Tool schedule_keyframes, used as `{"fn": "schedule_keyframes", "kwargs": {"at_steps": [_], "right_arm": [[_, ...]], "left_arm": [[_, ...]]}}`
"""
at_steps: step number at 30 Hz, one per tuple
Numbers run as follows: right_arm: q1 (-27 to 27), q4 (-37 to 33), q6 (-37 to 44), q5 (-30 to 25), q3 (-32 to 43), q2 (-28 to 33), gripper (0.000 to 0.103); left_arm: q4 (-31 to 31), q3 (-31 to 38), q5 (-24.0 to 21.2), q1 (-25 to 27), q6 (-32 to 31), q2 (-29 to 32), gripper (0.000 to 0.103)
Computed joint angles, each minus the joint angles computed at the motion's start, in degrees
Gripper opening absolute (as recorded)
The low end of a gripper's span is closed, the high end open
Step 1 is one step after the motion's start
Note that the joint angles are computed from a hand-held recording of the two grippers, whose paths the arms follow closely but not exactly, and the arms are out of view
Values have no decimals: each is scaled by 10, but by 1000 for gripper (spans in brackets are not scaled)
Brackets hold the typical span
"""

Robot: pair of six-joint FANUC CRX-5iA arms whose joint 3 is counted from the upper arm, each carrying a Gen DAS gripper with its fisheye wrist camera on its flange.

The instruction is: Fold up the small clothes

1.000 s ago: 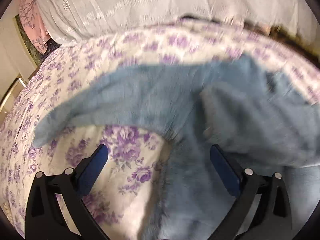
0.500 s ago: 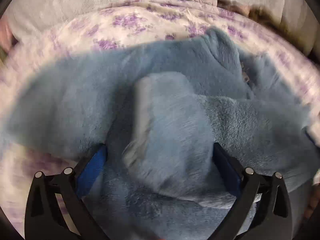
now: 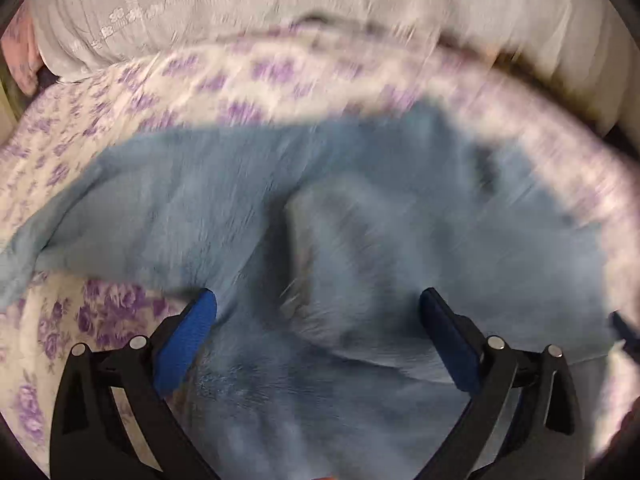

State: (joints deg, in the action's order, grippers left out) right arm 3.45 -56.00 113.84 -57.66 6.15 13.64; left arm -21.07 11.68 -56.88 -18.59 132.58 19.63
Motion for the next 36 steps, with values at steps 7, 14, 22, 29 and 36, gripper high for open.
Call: {"fn": "schedule_keyframes", "kwargs": {"at_steps": [7, 14, 22, 29, 36], "right_arm": [[-63, -72, 7, -15, 1, 1, 90], [-55, -144, -27, -89, 130, 109, 95], [-44, -92, -38, 14, 93, 97, 76], [-74, -175, 43, -39, 75, 73, 92], [-46, -97, -33, -50, 95, 101, 87]], "left_arm": [[26, -58, 67, 27, 21, -64, 99], [94, -42, 100, 57, -43, -40, 99], [-5, 12, 7, 35, 30, -7, 99], [-55, 3, -16, 31, 91, -38, 98], [-49, 56, -78, 20, 17, 30, 99]]}}
